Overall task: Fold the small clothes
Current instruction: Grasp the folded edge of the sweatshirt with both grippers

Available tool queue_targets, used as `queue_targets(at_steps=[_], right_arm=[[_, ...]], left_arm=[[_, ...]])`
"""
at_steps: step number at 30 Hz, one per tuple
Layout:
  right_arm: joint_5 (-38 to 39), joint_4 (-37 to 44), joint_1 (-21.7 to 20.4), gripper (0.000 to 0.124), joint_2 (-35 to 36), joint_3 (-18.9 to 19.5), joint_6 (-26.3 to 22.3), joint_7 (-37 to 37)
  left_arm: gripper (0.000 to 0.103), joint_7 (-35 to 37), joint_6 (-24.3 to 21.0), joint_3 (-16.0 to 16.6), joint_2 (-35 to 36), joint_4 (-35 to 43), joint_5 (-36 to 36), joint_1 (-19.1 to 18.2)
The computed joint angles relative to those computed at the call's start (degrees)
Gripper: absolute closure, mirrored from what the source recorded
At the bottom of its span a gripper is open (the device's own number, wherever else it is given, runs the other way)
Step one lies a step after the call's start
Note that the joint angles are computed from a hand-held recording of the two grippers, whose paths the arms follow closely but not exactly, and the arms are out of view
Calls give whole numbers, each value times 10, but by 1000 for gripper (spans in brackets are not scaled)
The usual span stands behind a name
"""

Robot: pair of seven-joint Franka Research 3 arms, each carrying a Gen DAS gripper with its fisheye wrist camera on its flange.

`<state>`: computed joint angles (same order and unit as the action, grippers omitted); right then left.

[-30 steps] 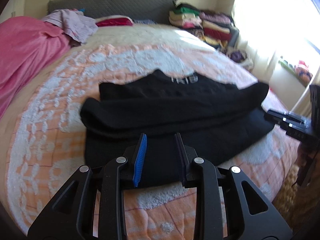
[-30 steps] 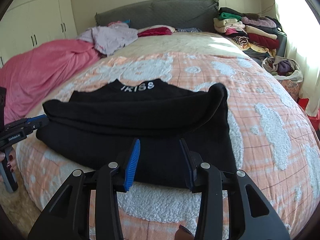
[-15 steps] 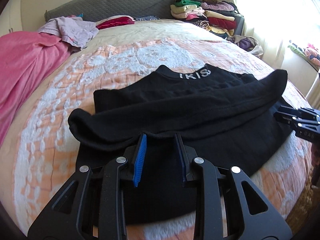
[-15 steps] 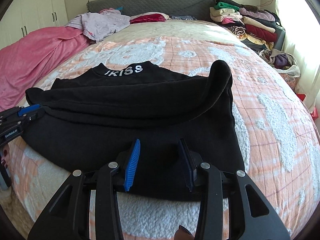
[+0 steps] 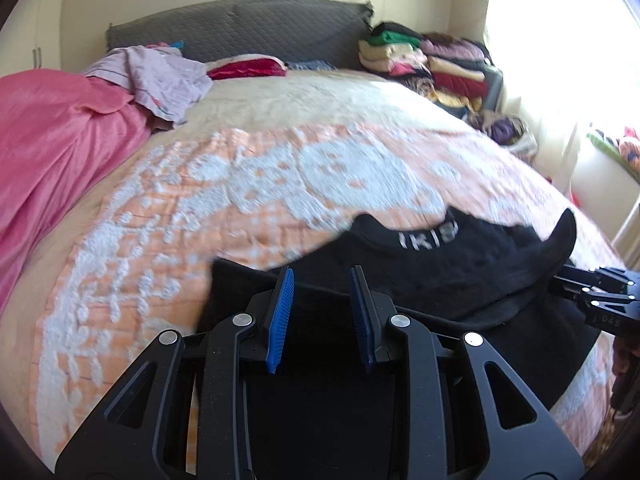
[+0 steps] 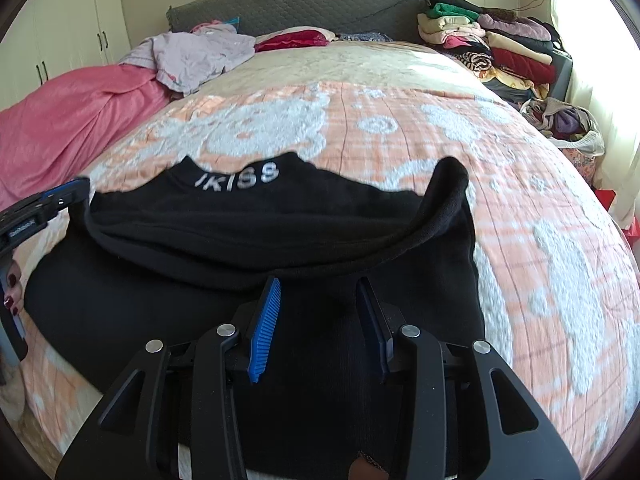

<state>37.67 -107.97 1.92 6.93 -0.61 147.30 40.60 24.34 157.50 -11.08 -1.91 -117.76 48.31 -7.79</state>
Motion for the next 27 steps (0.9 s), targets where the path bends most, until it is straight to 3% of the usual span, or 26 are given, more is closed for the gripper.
queue_targets(at_steps=[9,12,23,27], right_arm=[[5,60,-8,86,39,3,-2,54],[9,61,-13,86,40,4,9,56],[-35,95,-31,84,75,-6,22,114],[-51,122,-38,83,97,-3,0,125]], left_arm=[[74,-50,31,4,-58,-43,12,36],[67,-53,27,2,-70,-54,2,47],[66,53,20,16,-39,-64,-154,42],[66,77,17,17,-21,-58,-184,39]])
